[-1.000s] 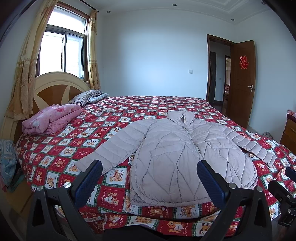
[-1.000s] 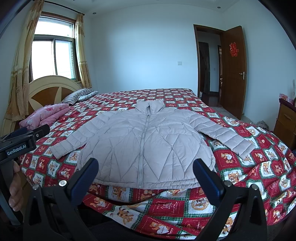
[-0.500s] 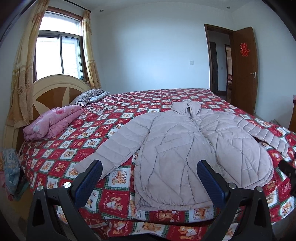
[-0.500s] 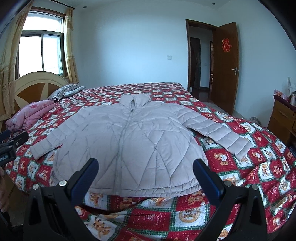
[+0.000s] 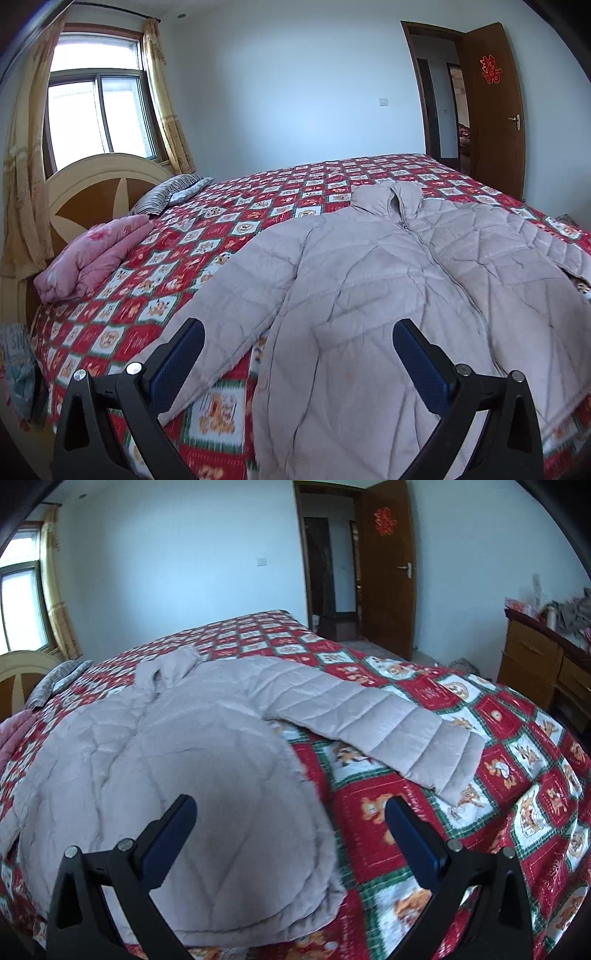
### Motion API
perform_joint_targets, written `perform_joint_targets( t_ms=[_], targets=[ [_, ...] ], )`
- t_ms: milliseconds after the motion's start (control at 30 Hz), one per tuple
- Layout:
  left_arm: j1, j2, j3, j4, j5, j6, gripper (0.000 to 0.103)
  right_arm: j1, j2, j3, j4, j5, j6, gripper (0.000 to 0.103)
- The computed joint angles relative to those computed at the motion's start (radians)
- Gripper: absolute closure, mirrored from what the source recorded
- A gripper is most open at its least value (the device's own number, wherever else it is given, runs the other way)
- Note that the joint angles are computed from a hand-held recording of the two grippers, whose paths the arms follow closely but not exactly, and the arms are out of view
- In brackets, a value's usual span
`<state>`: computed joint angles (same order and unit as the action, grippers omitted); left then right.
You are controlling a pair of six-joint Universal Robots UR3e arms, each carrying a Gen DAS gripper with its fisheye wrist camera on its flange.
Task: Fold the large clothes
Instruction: 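Grasp the jacket sleeve cuff with the right gripper and lift it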
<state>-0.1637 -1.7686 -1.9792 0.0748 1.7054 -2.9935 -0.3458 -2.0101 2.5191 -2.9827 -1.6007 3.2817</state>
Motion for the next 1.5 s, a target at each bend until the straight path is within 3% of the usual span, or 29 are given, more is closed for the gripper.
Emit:
perform_joint_targets(
  t_ms=[167, 300, 433, 567, 633, 667, 700, 733, 833, 1133, 1333, 1500],
  targets=[
    [-0.029, -0.249, 0.262, -0.042, 0.057, -0.007, 0.001, -0.351, -0.052, 0.012, 0.113, 0.161, -0.056, 0.000],
    [-0.033, -0.407, 0.495, -0.182, 0.073, -0.042, 0.001, -0.519, -0.023, -0.029, 0.203, 0.228, -0.052, 0.000],
    [-0.049, -0.563, 0.753, -0.323, 0.103, -0.060, 0.001, -0.584, 0.063, -0.092, 0.235, 0.253, -0.044, 0.009],
    [-0.050, -0.667, 0.917, -0.400, 0.113, -0.049, 0.001, -0.577, 0.135, -0.131, 0.244, 0.257, -0.063, 0.019],
    [-0.040, -0.706, 0.977, -0.424, 0.105, -0.050, 0.001, -0.572, 0.187, -0.145, 0.235, 0.262, -0.071, 0.036],
    [-0.033, -0.717, 1.000, -0.438, 0.097, -0.052, 0.001, -0.572, 0.214, -0.142, 0.205, 0.260, -0.080, 0.037],
    [-0.026, -0.726, 1.017, -0.451, 0.089, -0.058, 0.001, -0.567, 0.221, -0.137, 0.177, 0.251, -0.088, 0.048],
    [-0.019, -0.732, 1.028, -0.459, 0.077, -0.063, 0.001, -0.570, 0.227, -0.141, 0.177, 0.259, -0.102, 0.066],
    [-0.008, -0.749, 1.049, -0.467, 0.058, -0.063, 0.001, -0.588, 0.241, -0.156, 0.180, 0.283, -0.125, 0.086],
    [-0.005, -0.817, 1.170, -0.519, 0.048, -0.047, 0.001, -0.458, 0.288, -0.325, 0.201, 0.173, -0.122, 0.093],
    [0.017, -0.798, 1.165, -0.549, -0.003, -0.051, 0.001, -0.242, 0.390, -0.573, 0.234, 0.035, -0.116, 0.094],
    [0.042, -0.805, 1.222, -0.582, -0.017, -0.066, 0.001, -0.061, 0.523, -0.790, 0.264, -0.022, -0.127, 0.094]
  ],
)
